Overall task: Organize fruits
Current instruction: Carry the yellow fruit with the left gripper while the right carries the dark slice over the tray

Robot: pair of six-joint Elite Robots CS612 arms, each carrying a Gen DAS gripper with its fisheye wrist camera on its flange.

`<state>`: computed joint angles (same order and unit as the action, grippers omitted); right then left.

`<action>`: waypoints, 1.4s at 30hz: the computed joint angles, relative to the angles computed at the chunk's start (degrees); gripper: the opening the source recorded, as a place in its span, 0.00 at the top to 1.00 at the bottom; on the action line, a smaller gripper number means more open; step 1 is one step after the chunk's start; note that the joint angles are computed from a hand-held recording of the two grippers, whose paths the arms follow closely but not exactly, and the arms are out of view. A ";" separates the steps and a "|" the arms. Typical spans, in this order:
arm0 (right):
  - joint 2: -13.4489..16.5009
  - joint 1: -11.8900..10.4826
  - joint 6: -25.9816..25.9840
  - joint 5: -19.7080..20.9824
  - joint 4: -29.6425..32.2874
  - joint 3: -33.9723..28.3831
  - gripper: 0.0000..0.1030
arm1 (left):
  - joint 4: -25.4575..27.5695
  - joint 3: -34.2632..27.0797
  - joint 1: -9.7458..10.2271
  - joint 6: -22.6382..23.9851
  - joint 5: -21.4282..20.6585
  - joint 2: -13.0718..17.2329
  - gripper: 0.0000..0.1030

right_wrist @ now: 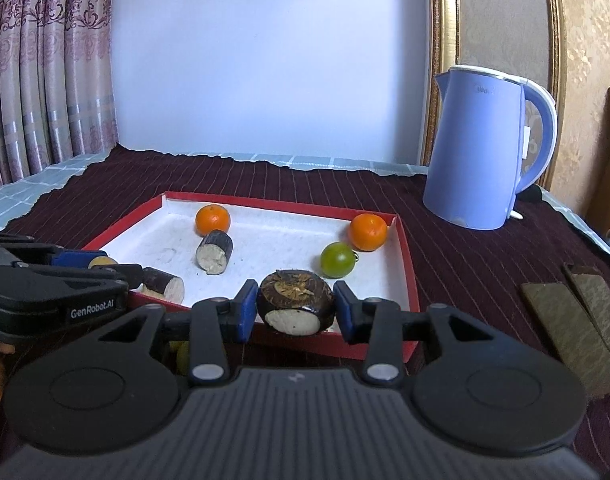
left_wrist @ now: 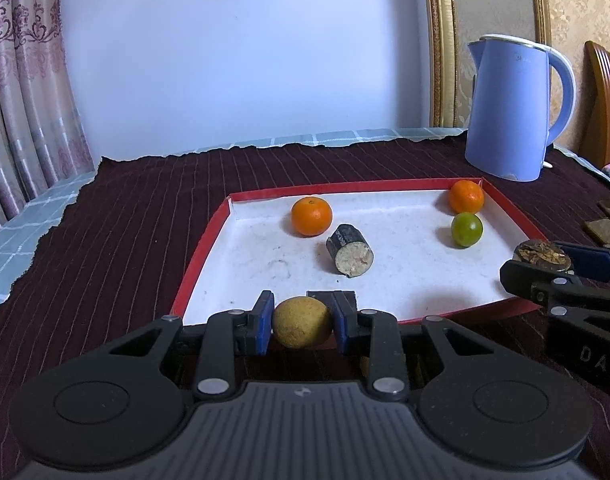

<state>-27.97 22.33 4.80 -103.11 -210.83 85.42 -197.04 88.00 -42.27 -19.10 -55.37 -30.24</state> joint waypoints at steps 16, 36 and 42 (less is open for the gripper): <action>0.27 -0.19 -0.48 0.02 0.73 -1.78 0.63 | 2.02 -2.02 0.25 0.37 -0.70 0.14 0.71; 0.45 -0.83 -0.73 -0.16 2.65 -3.60 0.63 | 6.11 -5.16 1.12 -0.27 0.26 0.65 0.71; 0.65 -0.98 -0.82 -0.31 3.85 -4.71 0.63 | 7.26 -6.32 1.42 0.07 0.64 1.00 0.71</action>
<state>-27.32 21.34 3.99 -103.42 -206.98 80.70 -189.78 81.68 -40.85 -19.03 -54.73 -29.24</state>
